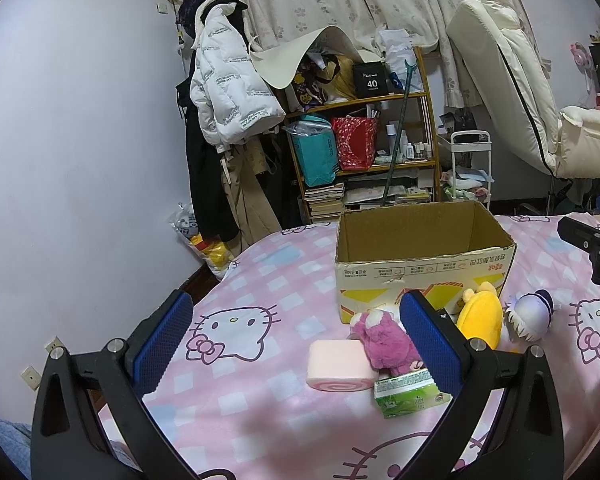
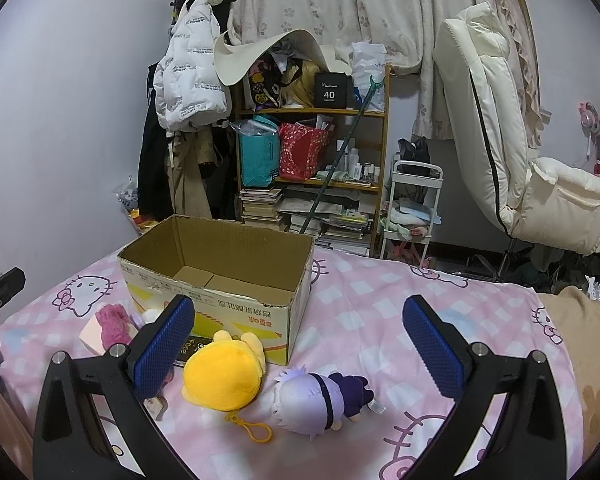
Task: Organize soft objects
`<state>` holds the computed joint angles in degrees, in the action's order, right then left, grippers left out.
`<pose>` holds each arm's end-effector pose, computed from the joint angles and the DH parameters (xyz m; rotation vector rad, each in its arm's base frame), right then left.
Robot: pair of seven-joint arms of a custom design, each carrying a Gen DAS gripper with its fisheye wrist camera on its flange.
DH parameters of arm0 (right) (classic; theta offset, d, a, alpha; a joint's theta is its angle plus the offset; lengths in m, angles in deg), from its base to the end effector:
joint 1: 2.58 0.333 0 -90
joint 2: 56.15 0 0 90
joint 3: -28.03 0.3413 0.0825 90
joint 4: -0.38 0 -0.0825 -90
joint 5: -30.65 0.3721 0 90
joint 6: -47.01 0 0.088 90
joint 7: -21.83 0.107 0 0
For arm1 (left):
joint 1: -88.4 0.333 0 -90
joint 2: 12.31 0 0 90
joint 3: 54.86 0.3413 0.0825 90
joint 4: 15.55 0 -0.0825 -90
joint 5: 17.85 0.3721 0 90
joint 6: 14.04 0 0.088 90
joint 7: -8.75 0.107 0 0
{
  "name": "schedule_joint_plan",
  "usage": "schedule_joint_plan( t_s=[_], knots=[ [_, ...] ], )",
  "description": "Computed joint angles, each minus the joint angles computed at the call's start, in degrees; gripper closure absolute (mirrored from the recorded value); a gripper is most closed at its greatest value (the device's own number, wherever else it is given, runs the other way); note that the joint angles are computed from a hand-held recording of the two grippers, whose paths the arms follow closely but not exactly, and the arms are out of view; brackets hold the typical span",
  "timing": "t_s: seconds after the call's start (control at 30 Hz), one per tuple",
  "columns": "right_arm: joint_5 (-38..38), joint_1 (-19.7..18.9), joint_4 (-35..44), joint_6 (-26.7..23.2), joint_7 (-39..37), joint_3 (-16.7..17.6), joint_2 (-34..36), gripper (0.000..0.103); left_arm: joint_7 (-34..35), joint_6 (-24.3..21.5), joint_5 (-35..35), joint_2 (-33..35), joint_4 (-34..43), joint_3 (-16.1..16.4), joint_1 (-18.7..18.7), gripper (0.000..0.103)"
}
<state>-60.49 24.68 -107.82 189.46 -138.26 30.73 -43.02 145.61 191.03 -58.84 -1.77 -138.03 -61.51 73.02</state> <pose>0.5505 0.3202 0.4518 -1.3901 1.6831 -1.1024 0.5696 -0.1372 0.4872 -1.2094 1.7012 -0.8955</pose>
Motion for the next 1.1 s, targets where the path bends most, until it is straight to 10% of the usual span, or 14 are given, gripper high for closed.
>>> schedule_joint_plan(
  t_s=[0.73,1.1],
  knots=[
    [0.22,0.00,0.05,0.17,-0.29,-0.01,0.00,0.000,2.09,-0.73,-2.64,0.00,0.69,0.63,-1.00,0.001],
    [2.07,0.19,1.12,1.60,-2.47,-0.32,1.22,0.000,11.66,-5.43,-15.07,1.53,6.14,6.51,-7.02,0.001]
  ],
)
